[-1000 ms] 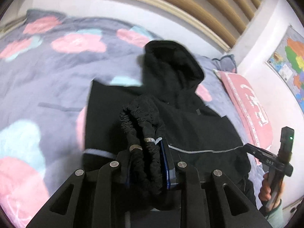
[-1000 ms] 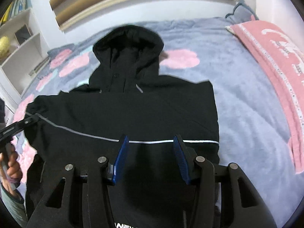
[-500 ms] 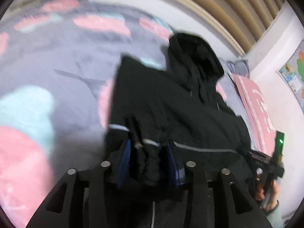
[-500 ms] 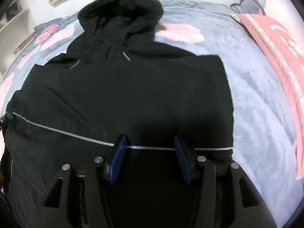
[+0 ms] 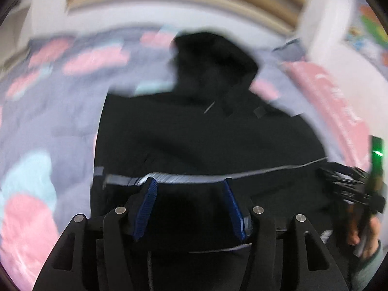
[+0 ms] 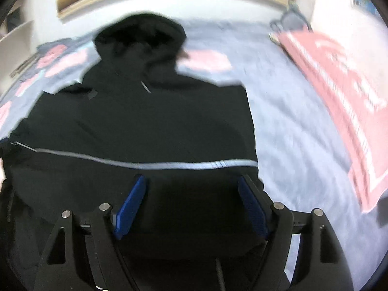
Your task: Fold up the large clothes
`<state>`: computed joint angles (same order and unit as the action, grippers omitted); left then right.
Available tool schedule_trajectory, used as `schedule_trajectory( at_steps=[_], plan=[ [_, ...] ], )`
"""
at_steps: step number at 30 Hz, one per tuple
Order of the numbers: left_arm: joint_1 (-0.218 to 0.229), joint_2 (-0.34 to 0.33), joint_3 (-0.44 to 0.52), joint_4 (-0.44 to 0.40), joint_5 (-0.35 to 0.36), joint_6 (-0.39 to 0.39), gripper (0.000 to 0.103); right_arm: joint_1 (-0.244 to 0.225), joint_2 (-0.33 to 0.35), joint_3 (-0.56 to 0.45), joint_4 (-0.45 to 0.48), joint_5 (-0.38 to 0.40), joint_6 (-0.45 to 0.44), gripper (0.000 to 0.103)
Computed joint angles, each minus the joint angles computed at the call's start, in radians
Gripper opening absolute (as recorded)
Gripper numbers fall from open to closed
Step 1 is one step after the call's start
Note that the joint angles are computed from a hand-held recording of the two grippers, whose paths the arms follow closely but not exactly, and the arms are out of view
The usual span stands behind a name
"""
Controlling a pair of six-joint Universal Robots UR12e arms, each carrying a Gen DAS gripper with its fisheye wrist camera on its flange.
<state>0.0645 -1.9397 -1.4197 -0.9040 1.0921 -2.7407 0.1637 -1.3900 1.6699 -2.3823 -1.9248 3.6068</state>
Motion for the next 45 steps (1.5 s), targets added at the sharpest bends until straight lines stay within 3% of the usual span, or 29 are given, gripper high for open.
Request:
schedule_trajectory(
  at_steps=[2,4,6,9,12,16,20,24,27,31,33,36,38,42,45],
  plan=[
    [0.013,-0.034,0.02,-0.07,-0.035,-0.032,0.056,-0.012,-0.008,0.043,-0.071,0.032,-0.017,0.08],
    [0.029,-0.038,0.014,-0.063,-0.101,-0.048,0.056,-0.017,-0.014,0.074,-0.142,0.045,-0.016,0.081],
    [0.027,-0.04,0.02,-0.069,-0.099,-0.053,0.056,-0.009,-0.008,0.078,-0.165,0.015,-0.022,0.083],
    [0.025,-0.027,-0.014,0.003,-0.09,-0.033,0.056,0.004,0.001,0.095,-0.228,-0.028,-0.045,0.085],
    [0.027,-0.01,-0.072,0.12,-0.1,-0.01,0.056,-0.001,-0.009,0.122,-0.285,-0.006,-0.035,0.085],
    [0.026,-0.005,-0.077,0.138,-0.085,-0.008,0.057,-0.001,-0.007,0.12,-0.288,-0.005,-0.017,0.086],
    [0.016,-0.011,-0.056,0.095,-0.053,0.006,0.059,-0.001,0.002,0.097,-0.232,-0.006,-0.019,0.091],
    [-0.012,-0.022,0.011,-0.022,0.043,0.02,0.059,-0.015,-0.001,0.066,-0.132,0.044,-0.002,0.093],
    [-0.032,-0.02,0.058,-0.098,0.108,0.039,0.06,-0.02,0.009,-0.007,0.045,0.067,0.018,0.093],
    [-0.033,-0.006,0.117,-0.181,0.101,0.064,0.06,-0.025,0.023,-0.116,0.28,0.09,0.041,0.093],
    [-0.031,0.001,0.148,-0.206,0.093,0.08,0.06,-0.019,0.026,-0.157,0.341,0.071,0.042,0.093],
    [-0.03,0.006,0.2,-0.227,0.089,0.086,0.06,0.004,0.041,-0.248,0.441,-0.046,0.062,0.093],
    [-0.028,0.003,0.237,-0.235,0.08,0.085,0.06,0.012,0.051,-0.303,0.473,-0.099,0.069,0.093],
    [-0.029,-0.014,0.319,-0.227,0.062,0.059,0.06,0.003,0.065,-0.388,0.443,-0.085,0.052,0.093],
    [-0.034,-0.038,0.378,-0.215,0.063,0.03,0.06,0.003,0.091,-0.444,0.355,-0.103,0.027,0.094]
  ],
)
